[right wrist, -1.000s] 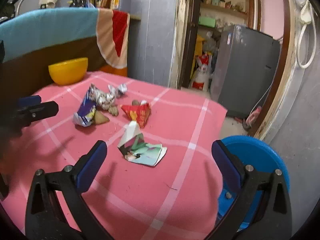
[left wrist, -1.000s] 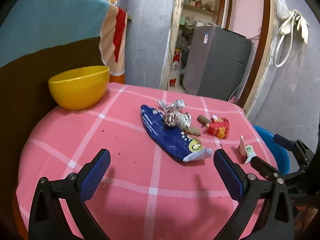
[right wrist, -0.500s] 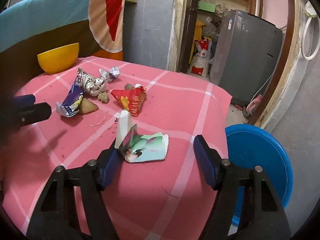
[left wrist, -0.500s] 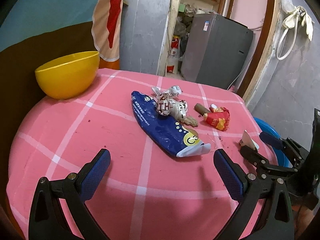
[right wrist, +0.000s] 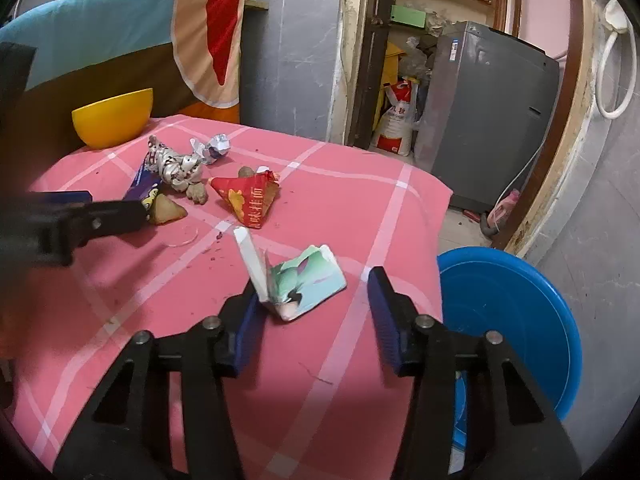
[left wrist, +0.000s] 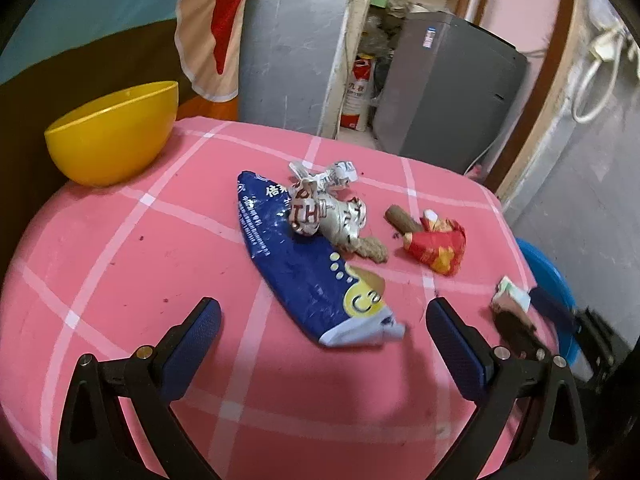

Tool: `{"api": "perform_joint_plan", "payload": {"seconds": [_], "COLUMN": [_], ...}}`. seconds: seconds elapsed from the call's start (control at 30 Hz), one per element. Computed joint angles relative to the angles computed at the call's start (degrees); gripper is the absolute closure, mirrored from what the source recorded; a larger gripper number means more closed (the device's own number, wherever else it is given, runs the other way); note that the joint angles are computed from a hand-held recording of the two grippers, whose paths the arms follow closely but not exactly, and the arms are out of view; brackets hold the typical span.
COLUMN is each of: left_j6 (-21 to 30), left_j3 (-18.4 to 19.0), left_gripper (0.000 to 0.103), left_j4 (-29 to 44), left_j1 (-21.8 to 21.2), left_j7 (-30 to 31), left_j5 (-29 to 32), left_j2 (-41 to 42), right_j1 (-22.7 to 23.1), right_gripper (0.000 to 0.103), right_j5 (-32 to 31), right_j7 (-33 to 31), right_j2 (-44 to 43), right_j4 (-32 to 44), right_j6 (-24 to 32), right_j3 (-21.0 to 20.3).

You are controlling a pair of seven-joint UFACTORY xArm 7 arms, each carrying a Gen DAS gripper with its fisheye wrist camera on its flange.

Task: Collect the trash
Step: 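Grasp the blue milk-powder packet with left tool while right tool grasps green-white paper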

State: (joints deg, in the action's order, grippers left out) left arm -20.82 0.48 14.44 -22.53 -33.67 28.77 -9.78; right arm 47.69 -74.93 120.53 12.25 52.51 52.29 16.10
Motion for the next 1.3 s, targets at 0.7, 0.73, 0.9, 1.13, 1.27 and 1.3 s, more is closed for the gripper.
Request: {"api": "perform_joint_plan", "payload": {"seconds": [0.7,0.73,0.9,1.13,1.27,1.3], "left_j6": [3.12,3.20,3.54,2.45,0.17,-0.18], "left_j3": [15.27,15.48,15.83,14.68,12.78,12.24], "left_gripper": [0.060,0.063,0.070,0.084,0.087,0.088], "left_j4": [5.38,5.50,6.63,8.06,7.16,6.76], "left_j1": [-5.08,-4.72,-3.20,0.91,4.19,4.97], "left_j7": [-25.96,-27.08,-34.13,-45.50,-46.07,-45.68], "left_j5": [33.20,35.18,45.17,58.97,60.32,60.15], "left_j2": [0.57,0.40,-0.08,-1.00,-1.60,-1.87], "right_j1": [0.08,0.15,0.14,0.65,1.10,1.16], "right_gripper": [0.056,0.056,0.056,0.062,0.071,0.072], "right_j5": [0.05,0.10,0.04,0.05,0.20,0.12], "right_j7": [0.16,0.18,0.18,0.92,2.06,2.55], "right_j2": [0.13,0.16,0.01,0.38,0.19,0.09], "right_j4": [0.05,0.09,-0.10,0.13,-0.20,-0.34], "right_j6": [0.66,0.74,0.62,1.80,2.63,2.59], "right_j3": [0.03,0.06,0.03,0.23,0.38,0.43]}}
